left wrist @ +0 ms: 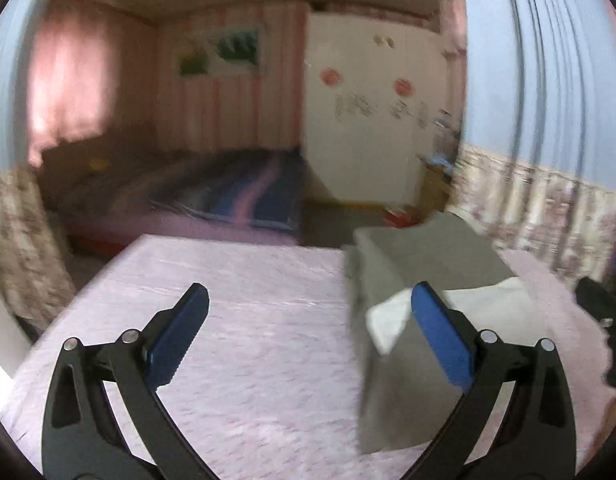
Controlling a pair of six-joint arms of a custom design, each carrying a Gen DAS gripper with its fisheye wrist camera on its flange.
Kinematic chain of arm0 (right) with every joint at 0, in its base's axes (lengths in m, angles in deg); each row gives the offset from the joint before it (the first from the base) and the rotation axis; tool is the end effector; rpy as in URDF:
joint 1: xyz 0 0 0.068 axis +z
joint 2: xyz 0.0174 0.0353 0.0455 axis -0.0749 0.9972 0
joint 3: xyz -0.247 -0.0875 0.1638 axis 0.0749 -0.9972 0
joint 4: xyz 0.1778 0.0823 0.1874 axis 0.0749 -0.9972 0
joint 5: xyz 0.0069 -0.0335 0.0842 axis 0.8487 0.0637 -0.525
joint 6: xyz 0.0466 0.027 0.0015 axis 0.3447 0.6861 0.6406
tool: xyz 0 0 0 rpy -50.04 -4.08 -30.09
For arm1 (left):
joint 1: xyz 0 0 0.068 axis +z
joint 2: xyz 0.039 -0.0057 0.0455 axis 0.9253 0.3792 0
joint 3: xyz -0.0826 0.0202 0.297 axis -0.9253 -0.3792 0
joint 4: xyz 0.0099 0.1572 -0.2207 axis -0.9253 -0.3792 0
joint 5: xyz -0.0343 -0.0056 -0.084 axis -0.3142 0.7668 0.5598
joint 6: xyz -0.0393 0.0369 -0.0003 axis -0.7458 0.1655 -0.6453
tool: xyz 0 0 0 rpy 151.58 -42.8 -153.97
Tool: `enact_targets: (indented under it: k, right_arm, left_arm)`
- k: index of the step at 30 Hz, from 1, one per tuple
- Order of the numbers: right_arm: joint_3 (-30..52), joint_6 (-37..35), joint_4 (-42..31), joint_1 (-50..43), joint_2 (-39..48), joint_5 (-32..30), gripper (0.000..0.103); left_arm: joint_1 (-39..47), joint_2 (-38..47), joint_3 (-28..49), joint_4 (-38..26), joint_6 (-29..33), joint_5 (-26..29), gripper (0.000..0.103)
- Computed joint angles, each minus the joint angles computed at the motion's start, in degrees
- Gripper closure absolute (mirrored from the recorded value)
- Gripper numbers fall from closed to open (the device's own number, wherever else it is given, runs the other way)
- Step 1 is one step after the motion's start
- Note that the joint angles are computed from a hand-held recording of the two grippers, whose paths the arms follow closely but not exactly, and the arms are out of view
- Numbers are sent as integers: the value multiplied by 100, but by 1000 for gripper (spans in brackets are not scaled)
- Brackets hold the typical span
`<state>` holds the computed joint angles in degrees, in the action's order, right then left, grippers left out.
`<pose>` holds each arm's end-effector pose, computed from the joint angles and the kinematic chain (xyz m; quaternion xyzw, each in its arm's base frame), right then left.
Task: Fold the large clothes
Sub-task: 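Release the folded jacket and pull both grippers back from it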
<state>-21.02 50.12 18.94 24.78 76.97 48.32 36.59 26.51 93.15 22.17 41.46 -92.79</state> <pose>0.3385 0.1832 0.1504 -0.1601 0.8061 0.1010 0.5606 0.2990 -0.1469 0.1293 -0.1913 0.7957 0.1449 0.5561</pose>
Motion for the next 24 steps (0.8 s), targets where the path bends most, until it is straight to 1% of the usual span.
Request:
enact_targets:
  k: [1, 2, 3, 4, 5, 6, 7, 8, 10, 11, 13, 14, 17, 19, 21, 24]
  right_arm:
    - [-280, 14, 264, -14, -85, 51, 2]
    - [-594, 10, 548, -46, -165, 8, 2]
    - [-985, -21, 935, -116, -214, -61, 2]
    - [-1227, -78, 1221, -157, -178, -78, 2]
    - [-1526, -139, 1510, -156, -143, -65, 2]
    - [-1683, -159, 1676, -215, -82, -100, 2]
    - [-1758, -117, 1723, -267, -16, -144, 2]
    - [-1904, 14, 1714, -277, -14, -234, 2]
    - [-1864, 179, 1426, -259, 1, -262, 2]
    - [-1797, 203, 1296, -306, 42, -371, 2]
    - [-1732, 211, 1217, -412, 49, -553, 2]
    - [-1733, 167, 1265, -456, 50, -584, 2]
    - [-1868, 28, 1574, -498, -2, -449, 2]
    - [-1927, 101, 1644, -561, -61, -447, 2]
    - [-1971, 167, 1612, -624, -150, -527, 2]
    - [-2055, 86, 1774, -661, -140, -514, 2]
  left_arm:
    - [-276, 91, -246, 571, 244, -500, 3]
    - [-660, 298, -643, 1657, 674, -1128, 3]
    - [-843, 349, -812, 1935, 702, -1442, 3]
    - [-1007, 279, -806, 1374, 238, -1653, 3]
    - [-1113, 133, -741, 469, -428, -1581, 3]
    - [-1153, 8, -628, -635, -1286, -1206, 3]
    - [-1175, 30, -621, -994, -1697, -896, 3]
    - [-1262, 179, -636, -1200, -2157, -668, 3]
    - [-1422, 384, -596, -1561, -2845, -573, 3]
    - [-1491, 481, -587, -1641, -3100, -563, 3]
    - [-1652, 586, -576, -1538, -3227, -698, 3]
    - [-1689, 558, -599, -1394, -3063, -747, 3]
    - [-1941, 474, -610, -1543, -3032, -1144, 3]
    - [-1937, 359, -611, -1515, -2845, -1256, 3]
    - [-1909, 247, -610, -1722, -2958, -1282, 3]
    - [-1860, 65, -695, -1950, -3068, -1213, 3]
